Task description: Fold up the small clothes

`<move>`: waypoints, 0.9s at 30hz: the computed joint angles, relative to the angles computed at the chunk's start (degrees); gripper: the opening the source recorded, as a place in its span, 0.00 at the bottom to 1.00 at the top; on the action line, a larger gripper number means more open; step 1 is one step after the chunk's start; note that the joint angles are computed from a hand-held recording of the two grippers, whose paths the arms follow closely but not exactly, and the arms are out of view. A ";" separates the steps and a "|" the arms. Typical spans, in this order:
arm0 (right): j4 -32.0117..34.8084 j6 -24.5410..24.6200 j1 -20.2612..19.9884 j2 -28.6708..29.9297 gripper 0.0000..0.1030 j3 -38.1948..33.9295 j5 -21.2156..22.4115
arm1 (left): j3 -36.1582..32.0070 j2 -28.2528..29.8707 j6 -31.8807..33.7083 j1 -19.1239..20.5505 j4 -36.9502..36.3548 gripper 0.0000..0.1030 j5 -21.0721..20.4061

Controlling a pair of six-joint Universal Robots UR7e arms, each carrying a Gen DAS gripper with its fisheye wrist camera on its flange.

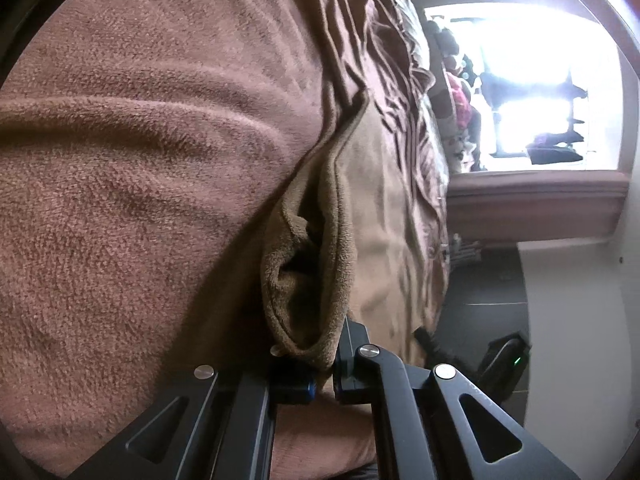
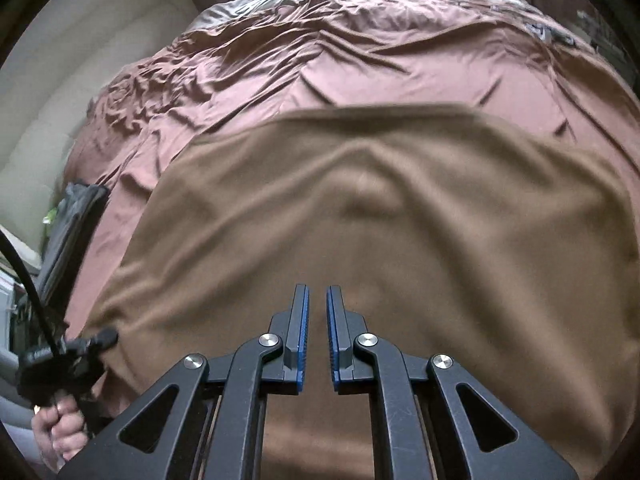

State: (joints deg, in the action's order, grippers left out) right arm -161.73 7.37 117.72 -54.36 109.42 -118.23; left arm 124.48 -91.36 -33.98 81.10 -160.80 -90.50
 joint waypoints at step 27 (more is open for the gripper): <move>-18.47 7.80 -0.53 -7.37 0.05 21.36 5.55 | -6.30 2.13 5.29 -12.40 3.52 0.04 -0.47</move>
State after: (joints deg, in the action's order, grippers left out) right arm -180.19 15.17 117.19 -61.74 130.78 -112.68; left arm 118.18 -89.23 -28.69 68.69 -157.29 -90.97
